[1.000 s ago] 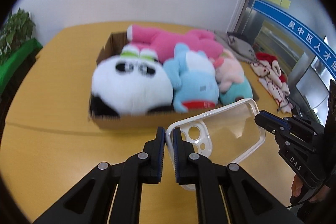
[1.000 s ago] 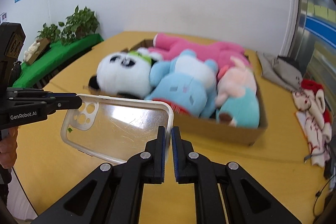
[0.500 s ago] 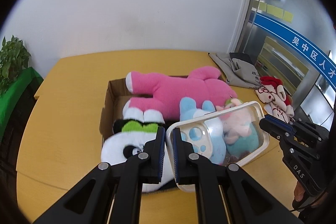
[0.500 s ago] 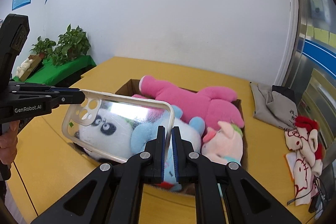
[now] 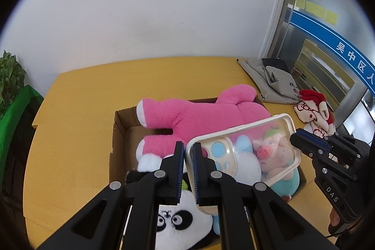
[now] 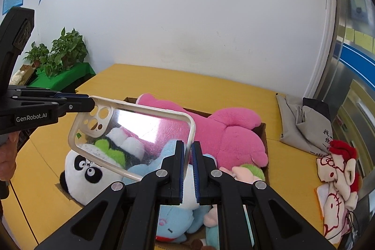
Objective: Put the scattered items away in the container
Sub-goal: 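Lift and carry the phone case over the box with the left gripper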
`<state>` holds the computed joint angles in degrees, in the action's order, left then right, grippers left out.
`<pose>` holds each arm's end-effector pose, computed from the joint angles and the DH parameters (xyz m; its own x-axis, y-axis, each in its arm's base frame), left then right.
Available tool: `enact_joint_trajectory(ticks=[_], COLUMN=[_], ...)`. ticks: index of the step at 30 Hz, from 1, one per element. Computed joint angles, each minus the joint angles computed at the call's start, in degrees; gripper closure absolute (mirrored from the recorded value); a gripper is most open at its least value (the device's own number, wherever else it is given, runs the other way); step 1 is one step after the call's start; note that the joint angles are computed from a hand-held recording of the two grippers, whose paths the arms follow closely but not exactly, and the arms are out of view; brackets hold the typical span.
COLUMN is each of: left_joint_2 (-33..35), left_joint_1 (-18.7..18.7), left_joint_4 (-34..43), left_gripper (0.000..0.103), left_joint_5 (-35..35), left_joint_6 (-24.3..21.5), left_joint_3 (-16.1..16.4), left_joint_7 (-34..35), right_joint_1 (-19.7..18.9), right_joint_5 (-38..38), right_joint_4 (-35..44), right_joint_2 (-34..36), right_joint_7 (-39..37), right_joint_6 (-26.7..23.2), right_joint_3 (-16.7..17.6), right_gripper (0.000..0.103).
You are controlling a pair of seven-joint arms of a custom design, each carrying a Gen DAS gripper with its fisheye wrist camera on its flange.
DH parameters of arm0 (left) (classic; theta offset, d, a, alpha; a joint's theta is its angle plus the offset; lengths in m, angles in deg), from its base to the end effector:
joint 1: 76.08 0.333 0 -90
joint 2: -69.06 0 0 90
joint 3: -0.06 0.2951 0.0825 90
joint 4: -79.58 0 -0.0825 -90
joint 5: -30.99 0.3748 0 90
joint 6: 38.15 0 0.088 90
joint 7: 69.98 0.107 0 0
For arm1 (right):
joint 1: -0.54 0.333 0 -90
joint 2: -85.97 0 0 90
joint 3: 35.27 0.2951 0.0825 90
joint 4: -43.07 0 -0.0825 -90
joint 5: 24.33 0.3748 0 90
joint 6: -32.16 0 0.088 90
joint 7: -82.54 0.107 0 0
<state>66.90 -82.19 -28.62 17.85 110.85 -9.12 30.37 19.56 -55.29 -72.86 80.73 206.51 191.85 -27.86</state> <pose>0.5715 -0.1530 0.5876 -0.3280 -0.9403 0.0904 -0.7031 0.1791 -0.6882 0.5002 0.2774 0.5686 0.2661 -0.9621 0.0590 -0.5748 -0.2075 -0.7916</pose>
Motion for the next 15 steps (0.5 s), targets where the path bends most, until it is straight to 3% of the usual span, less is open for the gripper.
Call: enact_joint_trajectory(ticks=[6,15], left_joint_2=[5.73,18.71], left_joint_1=[-0.06,-1.25], left_joint_4=[8.03,23.94], left_gripper=[0.097,0.097], left_joint_5=[0.69,4.61], left_joint_6=[-1.85,-9.00], left_joint_3=[-0.05,0.23], left_joint_7=[0.75,-1.71], right_joint_1=[0.00,-0.40], right_joint_5=[1.11,9.41], right_joint_4=[6.19,15.29], right_joint_2=[4.17,12.51], right_joint_7=[-2.36,-9.16], right_joint_6=[-2.78,-6.50], right_joint_3=[-0.82,-2.64], right_gripper=[0.095,0.095])
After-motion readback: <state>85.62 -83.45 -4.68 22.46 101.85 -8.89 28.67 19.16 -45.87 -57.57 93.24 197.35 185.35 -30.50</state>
